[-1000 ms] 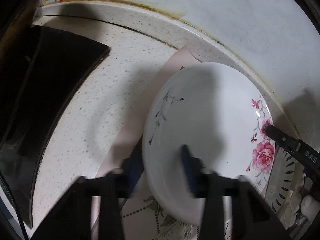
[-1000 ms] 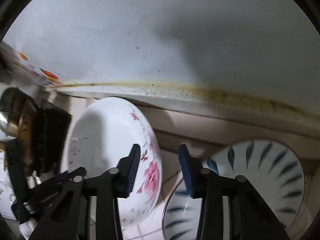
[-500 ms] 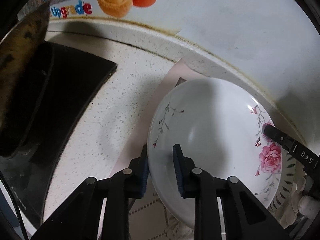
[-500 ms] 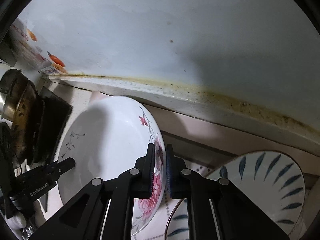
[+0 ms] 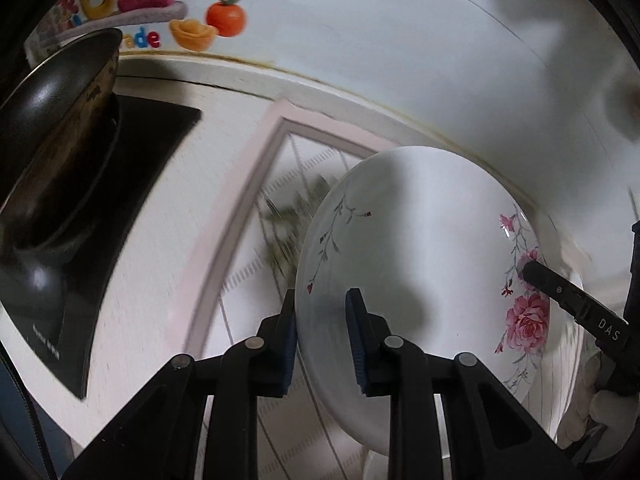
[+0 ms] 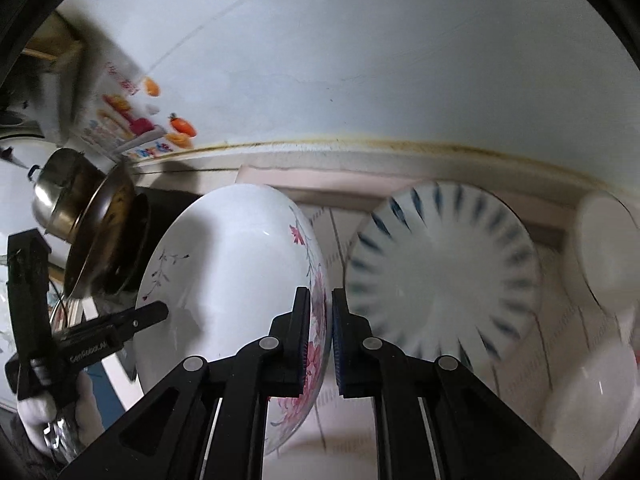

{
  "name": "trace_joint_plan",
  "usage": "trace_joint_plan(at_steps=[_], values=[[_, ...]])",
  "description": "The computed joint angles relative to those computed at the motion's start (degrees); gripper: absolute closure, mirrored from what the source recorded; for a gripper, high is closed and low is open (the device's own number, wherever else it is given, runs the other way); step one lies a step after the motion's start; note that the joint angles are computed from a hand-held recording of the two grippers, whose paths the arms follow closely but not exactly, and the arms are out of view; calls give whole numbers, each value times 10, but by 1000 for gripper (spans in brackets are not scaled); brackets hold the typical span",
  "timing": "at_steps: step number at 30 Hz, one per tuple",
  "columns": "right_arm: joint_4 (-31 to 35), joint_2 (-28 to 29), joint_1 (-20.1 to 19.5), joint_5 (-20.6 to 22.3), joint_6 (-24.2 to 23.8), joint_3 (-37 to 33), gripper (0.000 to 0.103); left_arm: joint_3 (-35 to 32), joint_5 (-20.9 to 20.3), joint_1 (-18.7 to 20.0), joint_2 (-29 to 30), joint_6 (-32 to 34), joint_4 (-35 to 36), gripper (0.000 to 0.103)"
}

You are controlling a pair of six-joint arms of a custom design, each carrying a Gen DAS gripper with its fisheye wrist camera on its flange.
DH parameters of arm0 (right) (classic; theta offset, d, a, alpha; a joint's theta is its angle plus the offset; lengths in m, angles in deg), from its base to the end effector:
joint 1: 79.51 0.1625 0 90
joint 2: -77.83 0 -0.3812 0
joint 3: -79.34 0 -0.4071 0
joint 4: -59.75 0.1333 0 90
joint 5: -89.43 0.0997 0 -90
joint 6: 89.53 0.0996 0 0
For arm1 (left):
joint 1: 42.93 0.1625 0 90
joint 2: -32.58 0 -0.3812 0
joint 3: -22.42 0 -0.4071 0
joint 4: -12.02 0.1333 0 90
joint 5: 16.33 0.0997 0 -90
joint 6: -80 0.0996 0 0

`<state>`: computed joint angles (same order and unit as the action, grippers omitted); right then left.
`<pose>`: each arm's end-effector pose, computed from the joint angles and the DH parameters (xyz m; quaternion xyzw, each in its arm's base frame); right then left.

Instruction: Organize plates and bowls

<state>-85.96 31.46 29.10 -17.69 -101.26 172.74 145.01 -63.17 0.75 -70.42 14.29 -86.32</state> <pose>0.3071 -0.5861 0.0615 0.2472 -0.9546 0.0836 0.1437 -0.1367 -0.4091 0.3067 -0.1203 0.9183 -0.2526 0.2802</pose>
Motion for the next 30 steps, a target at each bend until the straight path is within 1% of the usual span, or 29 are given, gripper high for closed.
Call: trace_joint_plan(at_steps=[3, 5, 8, 11, 12, 15, 18, 24, 30], values=[[-10, -79, -6, -7, 10, 85, 91, 17, -22, -30, -7, -14, 13, 83], [-25, -113, -6, -14, 21, 131, 91, 30, -36, -44, -10, -17, 16, 83], [-36, -173, -19, -20, 33, 197, 91, 50, -68, -55, -5, -12, 6, 83], [-49, -225, -34, -27, 51, 259, 91, 61, -84, -60, 8, 6, -3, 83], [-52, -241, -42, -27, 55, 278, 91, 65, -90, -67, 14, 10, -3, 83], [-59, -266, -62, -25, 65, 313, 91, 76, -103, -65, 28, 27, -13, 83], [-69, -286, -79, -29, 65, 346, 91, 81, -109, -68, 44, 29, -12, 83], [-70, -308, -103, -31, 64, 381, 91, 84, -116, -58, 66, 43, -18, 83], [-81, -314, -116, -30, 58, 396, 91, 89, -116, -63, 77, 42, -20, 82]])
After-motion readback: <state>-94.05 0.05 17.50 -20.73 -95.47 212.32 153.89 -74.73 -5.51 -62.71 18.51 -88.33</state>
